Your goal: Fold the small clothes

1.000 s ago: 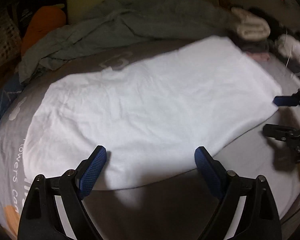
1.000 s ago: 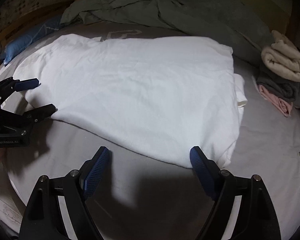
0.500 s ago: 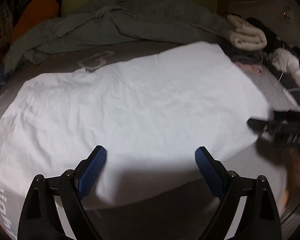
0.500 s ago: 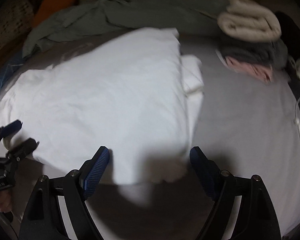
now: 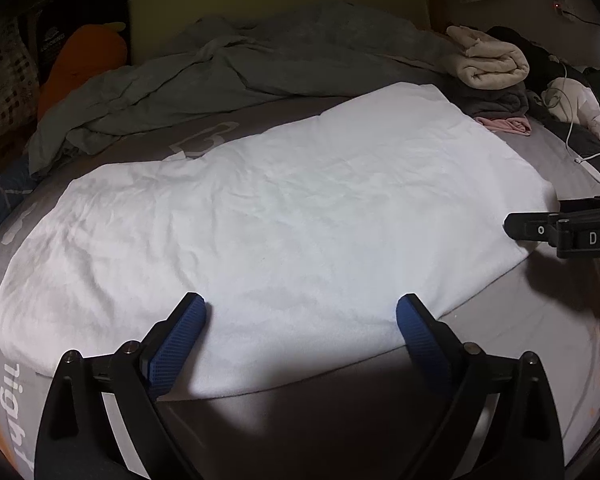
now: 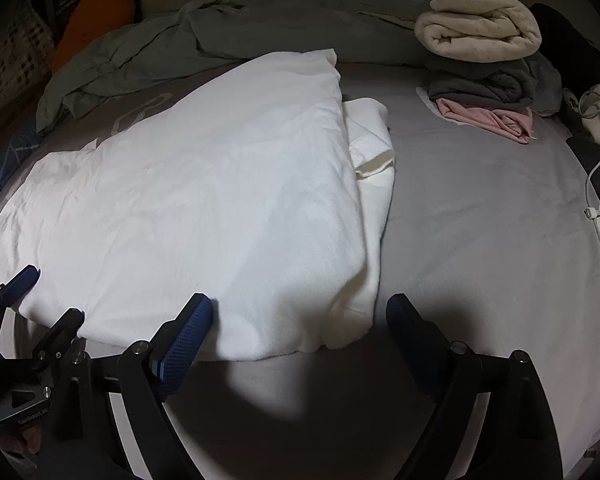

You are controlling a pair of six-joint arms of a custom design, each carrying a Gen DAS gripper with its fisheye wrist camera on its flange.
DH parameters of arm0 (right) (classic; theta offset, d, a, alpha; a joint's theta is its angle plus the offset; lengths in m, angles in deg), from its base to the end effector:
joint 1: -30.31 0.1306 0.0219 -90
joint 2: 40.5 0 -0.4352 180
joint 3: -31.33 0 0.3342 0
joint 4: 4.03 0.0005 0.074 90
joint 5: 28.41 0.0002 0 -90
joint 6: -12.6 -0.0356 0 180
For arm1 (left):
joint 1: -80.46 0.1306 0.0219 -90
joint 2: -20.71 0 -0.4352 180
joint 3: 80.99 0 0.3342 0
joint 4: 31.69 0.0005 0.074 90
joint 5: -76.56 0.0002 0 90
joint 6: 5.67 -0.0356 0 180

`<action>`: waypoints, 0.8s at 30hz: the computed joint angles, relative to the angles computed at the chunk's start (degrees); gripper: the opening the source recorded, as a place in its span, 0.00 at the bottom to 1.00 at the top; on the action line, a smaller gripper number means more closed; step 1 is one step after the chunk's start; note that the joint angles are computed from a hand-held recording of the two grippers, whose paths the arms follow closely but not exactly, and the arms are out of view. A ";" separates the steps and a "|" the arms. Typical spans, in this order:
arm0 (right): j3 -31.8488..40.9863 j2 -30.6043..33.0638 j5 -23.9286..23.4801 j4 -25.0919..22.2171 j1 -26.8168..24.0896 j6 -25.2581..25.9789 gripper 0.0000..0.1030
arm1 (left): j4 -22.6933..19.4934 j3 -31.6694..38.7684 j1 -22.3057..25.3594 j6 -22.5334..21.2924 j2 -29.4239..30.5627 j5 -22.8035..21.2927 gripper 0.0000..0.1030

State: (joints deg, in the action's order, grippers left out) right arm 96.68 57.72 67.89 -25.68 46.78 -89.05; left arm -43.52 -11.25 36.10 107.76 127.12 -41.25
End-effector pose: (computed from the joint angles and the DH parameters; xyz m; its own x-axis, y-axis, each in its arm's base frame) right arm 0.4118 0.1172 0.2908 -0.8094 -0.0300 -0.5865 -0.0585 0.9978 0.0297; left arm 0.3563 -0.3259 0.2693 -0.6493 0.1431 -0.7469 0.1517 0.9868 0.0571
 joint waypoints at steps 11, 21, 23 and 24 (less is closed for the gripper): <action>-0.40 -0.89 -0.87 -0.50 -0.37 -1.63 0.87 | 0.60 -7.25 -3.98 5.24 -10.14 -11.27 0.93; -2.80 -4.14 0.08 4.90 1.26 -0.17 0.88 | 1.63 -15.84 8.09 24.75 -18.80 -1.10 0.95; -4.27 -5.55 -1.68 8.82 1.88 0.82 0.88 | 0.01 -15.45 8.87 24.59 -17.74 -3.55 0.95; -4.60 -5.69 -2.18 9.96 2.24 1.35 0.88 | -0.76 -15.12 9.01 24.21 -17.14 -4.19 0.95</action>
